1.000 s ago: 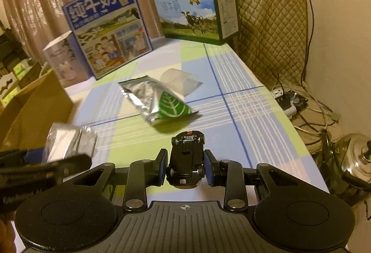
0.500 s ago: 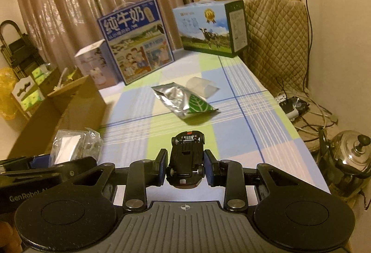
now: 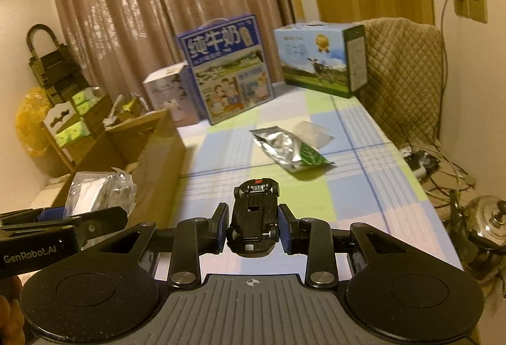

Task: Organize objects
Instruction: 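Carry the packaged pad and toy car toward the cardboard box with both tools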

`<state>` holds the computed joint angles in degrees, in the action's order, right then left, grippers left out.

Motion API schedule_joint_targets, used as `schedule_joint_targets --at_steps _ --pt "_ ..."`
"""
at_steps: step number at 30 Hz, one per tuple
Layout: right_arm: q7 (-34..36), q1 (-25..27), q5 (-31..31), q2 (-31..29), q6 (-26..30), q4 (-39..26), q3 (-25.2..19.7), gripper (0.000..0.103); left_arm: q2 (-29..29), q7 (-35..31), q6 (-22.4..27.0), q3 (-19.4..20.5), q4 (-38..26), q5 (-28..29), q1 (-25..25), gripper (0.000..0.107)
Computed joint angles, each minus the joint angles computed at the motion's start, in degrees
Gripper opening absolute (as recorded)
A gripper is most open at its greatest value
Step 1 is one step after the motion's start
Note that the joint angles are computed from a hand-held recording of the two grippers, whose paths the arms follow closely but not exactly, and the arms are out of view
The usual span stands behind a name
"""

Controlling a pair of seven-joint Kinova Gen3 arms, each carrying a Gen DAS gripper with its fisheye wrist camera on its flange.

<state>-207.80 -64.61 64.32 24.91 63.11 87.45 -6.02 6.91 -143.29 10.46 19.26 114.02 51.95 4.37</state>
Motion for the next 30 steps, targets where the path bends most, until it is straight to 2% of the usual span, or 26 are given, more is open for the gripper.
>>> schedule_joint_targets --at_steps 4,14,21,30 --pt "2.03 -0.31 0.51 0.81 -0.30 -2.31 0.06 0.030 -2.67 2.00 1.32 -3.04 0.65 -1.98 0.66 0.060" --pt "8.27 -0.47 -1.23 3.64 -4.17 -8.01 1.89 0.030 -5.26 0.23 4.35 -10.87 1.49 -0.11 2.09 0.060" --pt "11.56 -0.40 -3.62 5.17 -6.80 -10.40 3.88 0.030 -4.51 -1.19 5.58 -12.46 0.73 1.01 0.87 0.060" --pt "15.84 -0.05 -5.97 6.68 -8.97 -13.19 5.99 0.030 -2.52 -1.06 6.97 -11.97 -1.33 1.19 -1.86 0.060"
